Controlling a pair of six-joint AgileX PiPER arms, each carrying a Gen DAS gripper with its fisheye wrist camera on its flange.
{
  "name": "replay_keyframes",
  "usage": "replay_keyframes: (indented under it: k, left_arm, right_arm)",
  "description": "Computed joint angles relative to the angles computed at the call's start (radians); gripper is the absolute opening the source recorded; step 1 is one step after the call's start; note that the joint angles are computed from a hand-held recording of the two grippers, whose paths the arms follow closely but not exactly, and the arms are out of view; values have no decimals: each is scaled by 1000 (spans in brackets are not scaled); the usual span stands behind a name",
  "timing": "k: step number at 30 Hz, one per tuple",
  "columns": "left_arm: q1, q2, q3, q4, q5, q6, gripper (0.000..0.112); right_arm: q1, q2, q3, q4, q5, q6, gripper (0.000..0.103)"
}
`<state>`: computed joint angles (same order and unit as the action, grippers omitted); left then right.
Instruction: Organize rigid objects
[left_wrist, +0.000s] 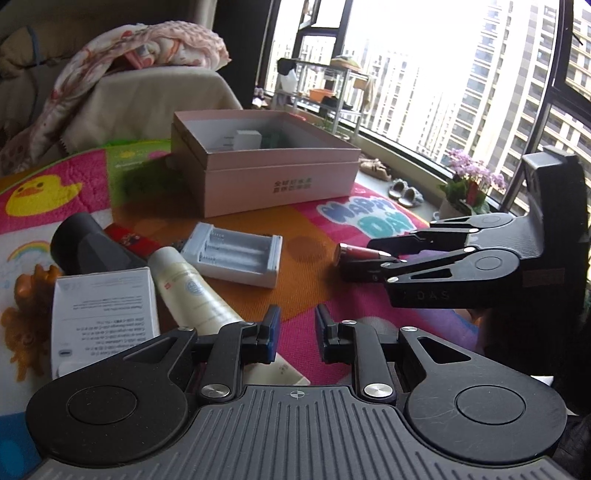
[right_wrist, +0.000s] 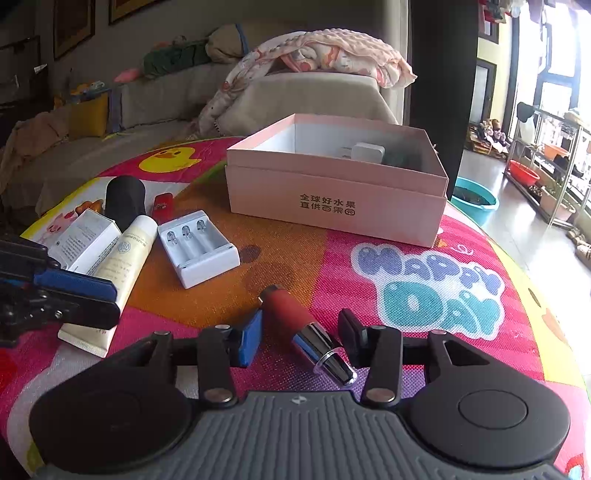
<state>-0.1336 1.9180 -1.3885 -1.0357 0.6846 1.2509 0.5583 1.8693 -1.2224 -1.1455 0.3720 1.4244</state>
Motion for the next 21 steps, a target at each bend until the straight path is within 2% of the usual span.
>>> replay_keyframes:
  k: [2,6,9,13,15,18,20,21]
  left_arm:
    - [-25,18,-23,83,-43,-82,22]
    - [-6,0,-9,129,-90,-87,21]
    - [44,-6,-16,154,-87,-65,16]
    - [68,12,-56,263,-125,-188,16]
    - [72,34,-97,244,-95,-222,19]
    - [68,74,-168,104,-37,-207,20]
    - [47,114,-229,61,-41,-241,20]
    - [28,140,-266,69,-69,-273,21]
  right_arm:
    - [0,0,0,0,0,0,46]
    - [-3,0,-1,5,-12,0,48]
    - [-2,6,-7,13,-13,-15,52]
    - [0,9,-10,11,-4,-7,58]
    - [-4,9,-8,17,-13,-12,61]
    - [-3,14,-18,40,-2,-39,68]
    - [-2,15,-19,42,3,-38,69]
    - [-2,14,-17,39,4,-34,70]
